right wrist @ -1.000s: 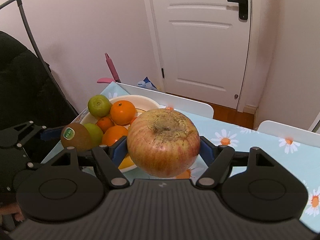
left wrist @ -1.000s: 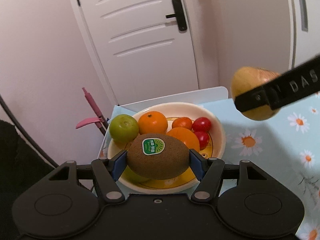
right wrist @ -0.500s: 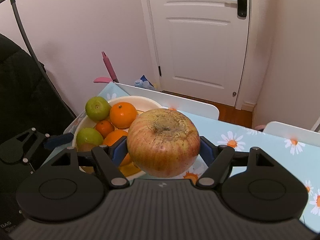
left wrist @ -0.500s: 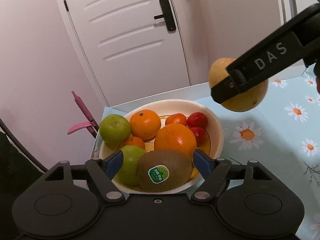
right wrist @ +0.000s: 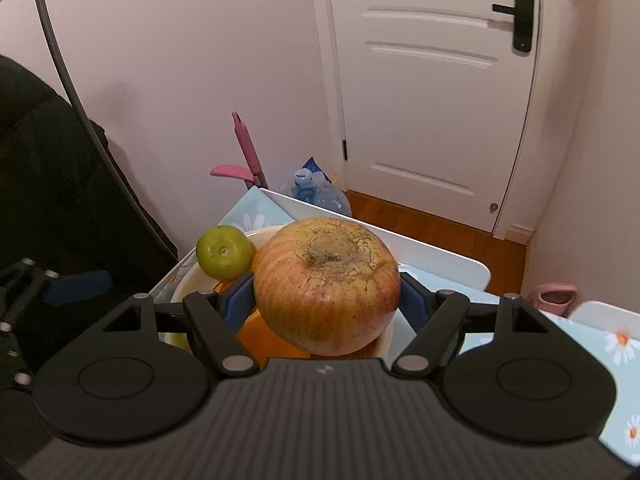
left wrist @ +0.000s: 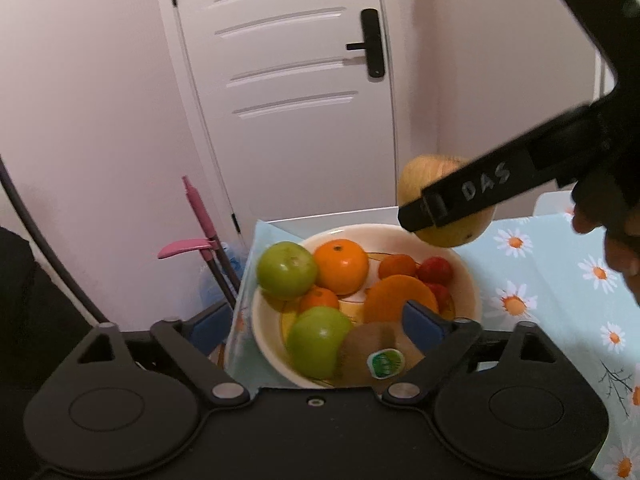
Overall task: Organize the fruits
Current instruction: 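Lower the kiwi into the bowl and open the left tool while the right tool carries the apple, then lower the large apple onto the fruit in the bowl and open the right tool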
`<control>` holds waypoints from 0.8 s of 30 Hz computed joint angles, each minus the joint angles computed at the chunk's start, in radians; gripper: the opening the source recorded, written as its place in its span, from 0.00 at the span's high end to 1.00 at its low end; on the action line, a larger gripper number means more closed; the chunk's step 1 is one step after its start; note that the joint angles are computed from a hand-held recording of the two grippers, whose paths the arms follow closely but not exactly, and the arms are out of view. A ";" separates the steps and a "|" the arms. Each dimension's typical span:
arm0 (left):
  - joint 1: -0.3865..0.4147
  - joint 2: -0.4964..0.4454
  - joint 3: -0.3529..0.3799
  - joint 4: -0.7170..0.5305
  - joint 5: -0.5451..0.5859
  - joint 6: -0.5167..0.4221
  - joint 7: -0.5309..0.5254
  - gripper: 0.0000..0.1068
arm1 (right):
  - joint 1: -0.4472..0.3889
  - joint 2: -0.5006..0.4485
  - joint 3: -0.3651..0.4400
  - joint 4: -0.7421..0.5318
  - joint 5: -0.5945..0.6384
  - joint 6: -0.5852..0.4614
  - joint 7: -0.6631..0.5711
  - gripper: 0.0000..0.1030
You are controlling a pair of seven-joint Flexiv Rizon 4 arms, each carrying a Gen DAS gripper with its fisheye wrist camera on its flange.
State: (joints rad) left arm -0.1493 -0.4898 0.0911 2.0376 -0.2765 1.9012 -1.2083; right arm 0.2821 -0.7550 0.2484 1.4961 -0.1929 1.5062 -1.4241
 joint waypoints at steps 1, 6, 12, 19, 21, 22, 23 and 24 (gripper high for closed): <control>0.008 0.003 -0.004 0.001 0.003 -0.002 -0.001 0.10 | -0.002 -0.012 0.007 -0.015 -0.002 -0.012 -0.003 0.13; 0.020 0.008 -0.003 0.004 -0.002 -0.012 -0.014 0.10 | 0.015 -0.062 0.006 -0.080 -0.009 -0.051 -0.026 0.13; 0.037 0.009 -0.005 0.002 0.003 -0.018 -0.027 0.10 | 0.031 -0.098 -0.007 -0.128 -0.001 -0.076 -0.034 0.13; 0.042 0.005 -0.006 -0.006 0.008 -0.031 -0.035 0.10 | 0.019 -0.105 0.011 -0.113 -0.001 -0.031 -0.091 0.02; 0.042 0.005 -0.007 -0.008 0.010 -0.032 -0.039 0.10 | 0.026 -0.106 -0.001 -0.115 -0.006 -0.025 -0.092 0.00; 0.045 0.005 -0.009 -0.008 0.012 -0.032 -0.041 0.10 | 0.030 -0.108 -0.008 -0.119 -0.010 -0.034 -0.089 0.00; 0.045 0.004 -0.009 -0.008 0.013 -0.033 -0.043 0.10 | 0.034 -0.110 -0.013 -0.122 -0.011 -0.038 -0.086 0.00; 0.043 0.004 -0.008 -0.008 0.013 -0.034 -0.044 0.10 | 0.033 -0.111 -0.014 -0.125 -0.011 -0.040 -0.085 0.00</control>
